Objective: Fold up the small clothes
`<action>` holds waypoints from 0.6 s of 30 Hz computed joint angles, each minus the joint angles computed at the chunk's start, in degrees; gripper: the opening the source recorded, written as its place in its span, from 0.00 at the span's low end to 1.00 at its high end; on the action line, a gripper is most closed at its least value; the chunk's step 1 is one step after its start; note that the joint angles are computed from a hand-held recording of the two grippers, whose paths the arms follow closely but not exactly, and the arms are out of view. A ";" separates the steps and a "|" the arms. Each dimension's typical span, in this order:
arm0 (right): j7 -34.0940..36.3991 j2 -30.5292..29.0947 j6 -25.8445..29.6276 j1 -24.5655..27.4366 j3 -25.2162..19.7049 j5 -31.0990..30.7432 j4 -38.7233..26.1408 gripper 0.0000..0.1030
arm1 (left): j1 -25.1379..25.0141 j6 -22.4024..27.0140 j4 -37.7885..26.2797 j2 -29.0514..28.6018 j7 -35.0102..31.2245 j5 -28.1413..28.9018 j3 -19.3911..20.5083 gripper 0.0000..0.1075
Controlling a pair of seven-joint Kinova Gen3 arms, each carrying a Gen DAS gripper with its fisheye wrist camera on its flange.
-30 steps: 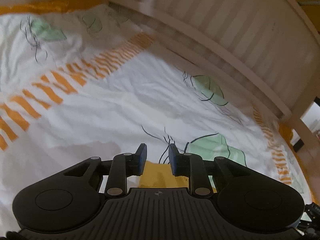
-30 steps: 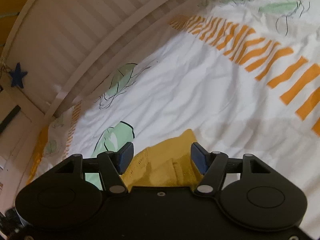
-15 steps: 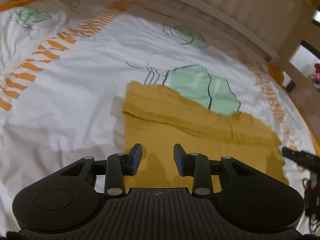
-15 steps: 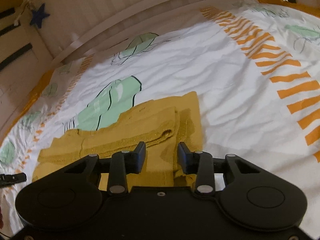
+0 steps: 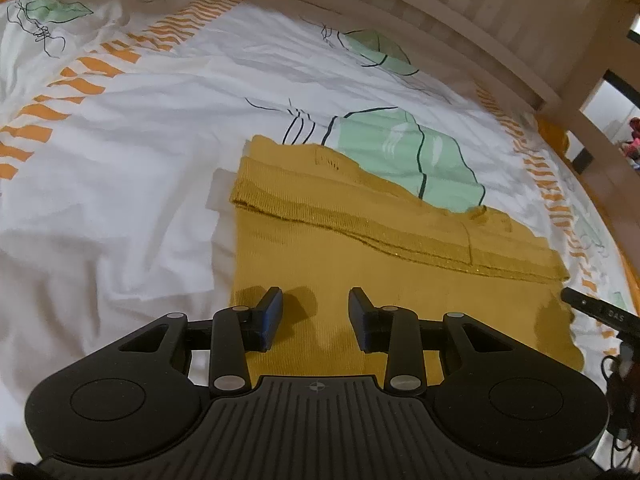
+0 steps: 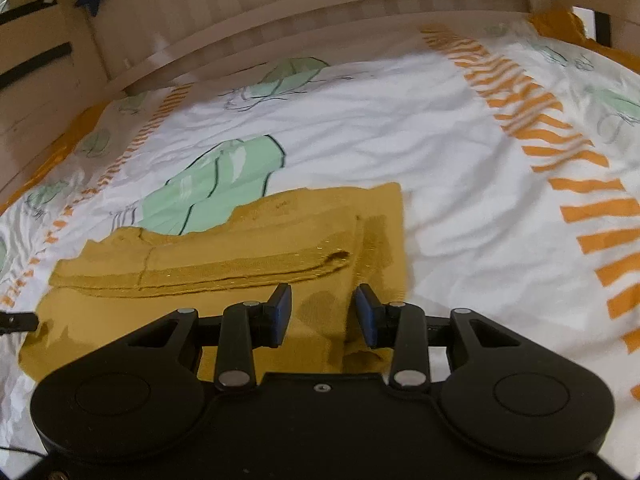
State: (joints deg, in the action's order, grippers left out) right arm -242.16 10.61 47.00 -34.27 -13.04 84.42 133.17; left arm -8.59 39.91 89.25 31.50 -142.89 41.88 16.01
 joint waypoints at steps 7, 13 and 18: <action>1.51 0.58 -1.97 2.42 -1.53 0.36 -0.77 0.45 | 0.20 0.44 -0.30 0.15 0.45 -0.55 -0.30 0.33; 1.65 -0.09 -3.96 5.06 -2.72 -1.51 -1.02 0.10 | 0.02 0.05 -0.16 0.17 -0.15 -0.27 0.02 0.33; 12.59 0.38 4.01 -2.01 0.95 -10.69 -4.90 0.09 | -0.50 -0.78 0.59 0.01 -2.03 0.79 0.79 0.33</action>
State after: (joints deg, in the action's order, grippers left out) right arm -229.57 10.99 51.01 -36.27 -12.09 73.73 128.27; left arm -9.09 39.13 89.85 31.52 -144.91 42.67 16.80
